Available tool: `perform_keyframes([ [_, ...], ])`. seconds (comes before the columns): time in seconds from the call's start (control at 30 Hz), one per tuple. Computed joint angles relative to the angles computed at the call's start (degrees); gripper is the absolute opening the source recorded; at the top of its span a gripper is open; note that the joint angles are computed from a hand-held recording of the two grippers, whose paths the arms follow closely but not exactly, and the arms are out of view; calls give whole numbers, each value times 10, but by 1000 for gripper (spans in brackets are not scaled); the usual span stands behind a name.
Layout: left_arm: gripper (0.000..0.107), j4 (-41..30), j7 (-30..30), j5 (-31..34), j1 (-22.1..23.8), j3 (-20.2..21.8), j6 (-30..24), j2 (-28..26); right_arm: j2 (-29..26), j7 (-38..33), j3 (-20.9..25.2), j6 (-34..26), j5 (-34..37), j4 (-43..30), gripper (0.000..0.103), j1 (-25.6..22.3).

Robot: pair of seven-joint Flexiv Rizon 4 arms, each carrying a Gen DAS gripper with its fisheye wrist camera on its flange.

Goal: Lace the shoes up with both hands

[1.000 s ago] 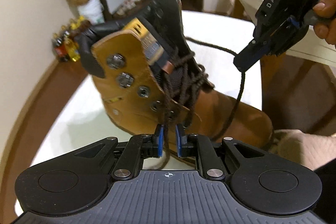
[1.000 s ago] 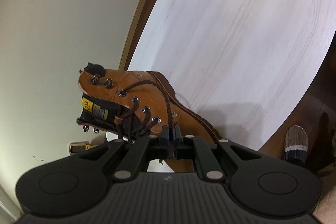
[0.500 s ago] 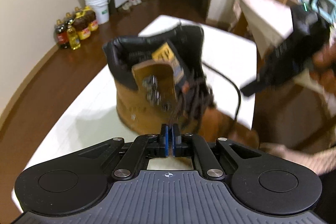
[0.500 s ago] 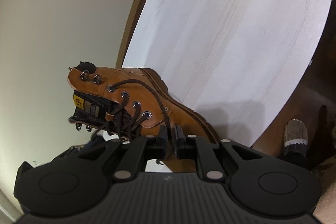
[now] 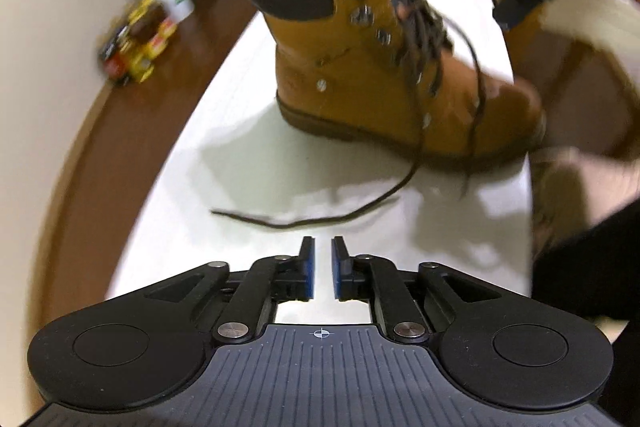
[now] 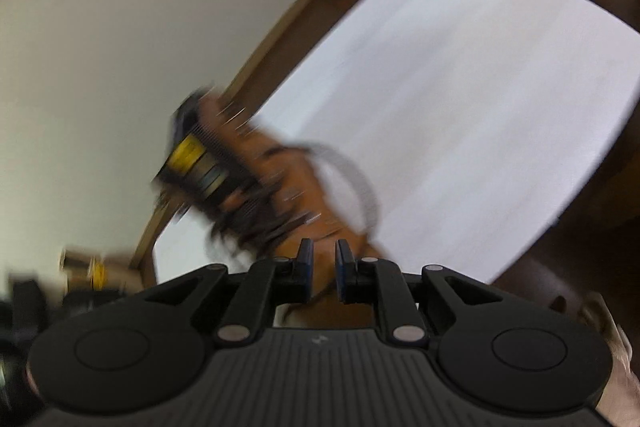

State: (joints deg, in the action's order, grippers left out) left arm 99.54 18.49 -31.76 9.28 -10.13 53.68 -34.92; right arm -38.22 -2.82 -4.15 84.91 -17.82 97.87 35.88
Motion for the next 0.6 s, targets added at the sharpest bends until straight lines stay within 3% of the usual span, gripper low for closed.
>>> perform_keyframes([
  [0.07,14,-42,82,21,12,-17,-17,-34,-26,-10,26,-6,17,-42,14,-4],
  [0.1,14,-65,120,31,16,-24,-27,-53,-37,18,17,-12,14,-56,14,10],
  [0.23,15,-139,278,75,23,-40,-81,-112,-73,162,-66,-28,26,-95,15,101],
  [0.33,17,-179,381,102,21,-42,-114,-141,-93,248,-89,-46,23,-115,15,134],
  [0.53,17,-273,415,157,-21,4,-221,-172,-105,386,-129,-65,4,-120,15,184],
  [0.6,15,-284,427,171,-31,12,-225,-177,-102,414,-138,-67,-8,-112,15,191],
])
